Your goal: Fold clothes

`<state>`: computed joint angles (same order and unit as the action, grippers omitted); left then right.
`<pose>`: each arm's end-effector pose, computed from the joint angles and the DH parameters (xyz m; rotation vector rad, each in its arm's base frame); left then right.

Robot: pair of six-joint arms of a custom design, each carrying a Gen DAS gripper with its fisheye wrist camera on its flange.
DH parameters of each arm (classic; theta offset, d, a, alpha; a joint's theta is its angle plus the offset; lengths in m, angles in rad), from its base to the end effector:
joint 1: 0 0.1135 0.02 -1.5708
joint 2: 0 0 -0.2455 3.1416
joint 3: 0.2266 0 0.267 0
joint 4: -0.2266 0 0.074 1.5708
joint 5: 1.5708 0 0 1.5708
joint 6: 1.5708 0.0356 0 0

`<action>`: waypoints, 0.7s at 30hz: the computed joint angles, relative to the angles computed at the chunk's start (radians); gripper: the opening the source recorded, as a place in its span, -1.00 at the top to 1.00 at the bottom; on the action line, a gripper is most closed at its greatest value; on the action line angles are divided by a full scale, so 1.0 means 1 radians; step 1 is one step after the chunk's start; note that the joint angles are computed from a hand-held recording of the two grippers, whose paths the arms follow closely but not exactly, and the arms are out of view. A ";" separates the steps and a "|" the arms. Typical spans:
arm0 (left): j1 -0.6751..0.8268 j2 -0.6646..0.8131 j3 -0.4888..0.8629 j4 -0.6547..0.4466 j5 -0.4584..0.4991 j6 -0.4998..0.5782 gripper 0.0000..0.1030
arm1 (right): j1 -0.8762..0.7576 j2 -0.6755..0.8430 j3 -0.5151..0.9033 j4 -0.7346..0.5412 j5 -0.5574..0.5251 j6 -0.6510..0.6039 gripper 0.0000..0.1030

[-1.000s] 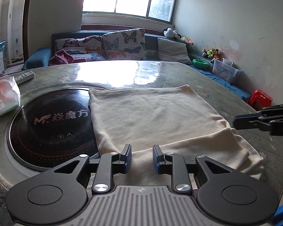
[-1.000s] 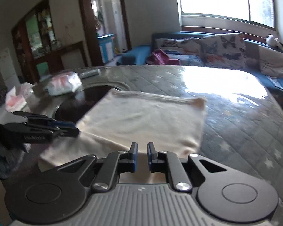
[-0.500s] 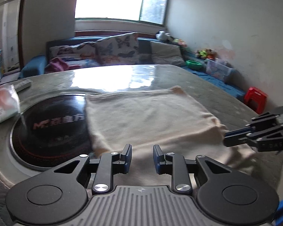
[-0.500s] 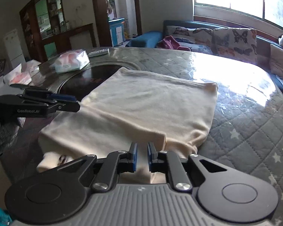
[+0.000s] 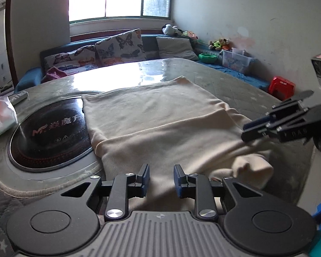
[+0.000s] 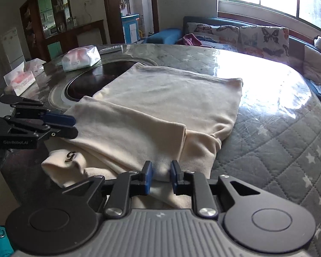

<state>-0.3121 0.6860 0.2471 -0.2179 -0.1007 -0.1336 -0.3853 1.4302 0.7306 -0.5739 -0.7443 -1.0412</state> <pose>0.1702 -0.0512 0.1459 0.1435 2.2223 -0.1325 0.2432 -0.0726 0.1392 -0.9052 2.2254 0.4730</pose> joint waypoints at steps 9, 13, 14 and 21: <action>-0.232 -0.291 -0.052 -0.277 -0.146 0.127 0.29 | -0.049 -0.069 -0.008 -0.123 0.006 -0.209 0.42; -0.334 -0.282 -0.074 -0.273 -0.232 0.147 0.29 | -0.083 -0.097 -0.019 -0.173 0.013 -0.315 0.39; -0.355 -0.275 -0.081 -0.257 -0.255 0.155 0.29 | -0.092 -0.103 -0.022 -0.184 0.014 -0.342 0.34; -0.412 -0.157 -0.121 -0.047 -0.322 0.225 0.42 | -0.136 -0.157 -0.075 -0.206 0.024 -0.501 0.14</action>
